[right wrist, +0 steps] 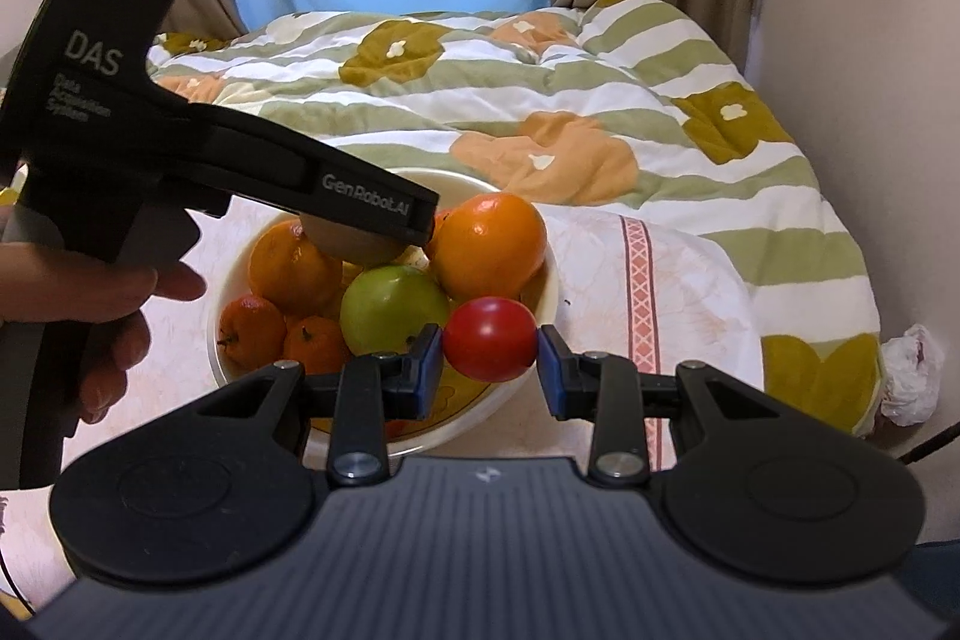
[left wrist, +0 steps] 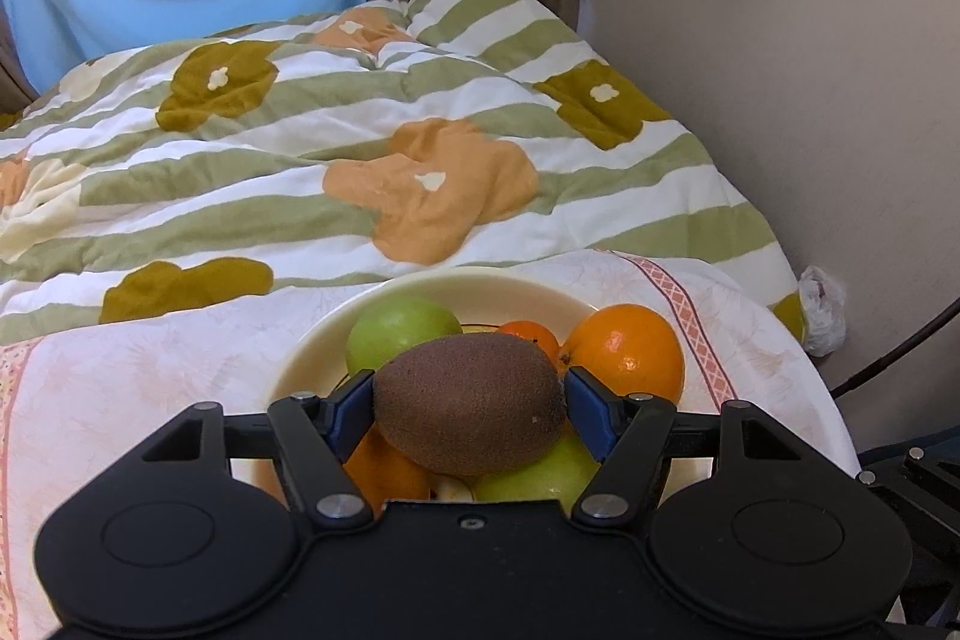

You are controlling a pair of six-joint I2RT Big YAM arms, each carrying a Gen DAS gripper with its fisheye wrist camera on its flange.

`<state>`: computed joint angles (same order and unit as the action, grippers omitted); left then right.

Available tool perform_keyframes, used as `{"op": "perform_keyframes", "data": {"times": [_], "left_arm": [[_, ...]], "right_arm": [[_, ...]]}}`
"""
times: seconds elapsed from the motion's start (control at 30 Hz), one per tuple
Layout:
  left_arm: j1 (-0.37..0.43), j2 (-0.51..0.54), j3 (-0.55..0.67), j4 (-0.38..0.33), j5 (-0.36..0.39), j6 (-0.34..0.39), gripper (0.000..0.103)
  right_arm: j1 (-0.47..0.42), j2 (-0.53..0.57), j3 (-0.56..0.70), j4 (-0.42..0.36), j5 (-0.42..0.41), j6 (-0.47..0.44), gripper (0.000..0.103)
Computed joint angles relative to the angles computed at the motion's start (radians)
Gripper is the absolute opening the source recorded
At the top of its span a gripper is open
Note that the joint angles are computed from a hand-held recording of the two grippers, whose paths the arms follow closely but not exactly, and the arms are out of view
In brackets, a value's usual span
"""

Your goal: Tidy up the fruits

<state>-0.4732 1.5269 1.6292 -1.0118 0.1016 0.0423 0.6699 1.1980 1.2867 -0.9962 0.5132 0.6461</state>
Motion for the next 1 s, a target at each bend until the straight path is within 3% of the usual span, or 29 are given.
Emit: {"op": "perform_keyframes", "data": {"times": [0.07, 0.13, 0.4, 0.73, 0.87, 0.93, 1.0], "left_arm": [[0.001, -0.011, -0.011, 0.022, 0.006, -0.017, 0.092], [0.000, -0.027, -0.021, 0.050, -0.009, -0.027, 0.099], [0.014, -0.076, -0.039, 0.047, -0.066, -0.022, 0.099], [0.050, -0.182, -0.106, 0.038, -0.151, -0.061, 0.099], [0.061, -0.221, -0.130, 0.032, -0.177, -0.084, 0.099], [0.067, -0.237, -0.139, 0.027, -0.181, -0.090, 0.099], [0.072, -0.256, -0.154, 0.027, -0.186, -0.089, 0.099]], "right_arm": [[-0.004, -0.004, -0.007, 0.007, -0.012, -0.010, 0.048], [-0.008, -0.008, -0.011, 0.011, -0.022, -0.021, 0.048], [-0.035, -0.021, -0.032, 0.047, -0.082, -0.108, 0.048], [-0.089, -0.007, -0.046, 0.081, -0.205, -0.253, 0.048], [-0.095, 0.003, -0.043, 0.090, -0.212, -0.328, 0.050], [-0.093, 0.009, -0.037, 0.082, -0.198, -0.350, 0.069], [-0.086, 0.008, -0.037, 0.081, -0.173, -0.355, 0.103]]}}
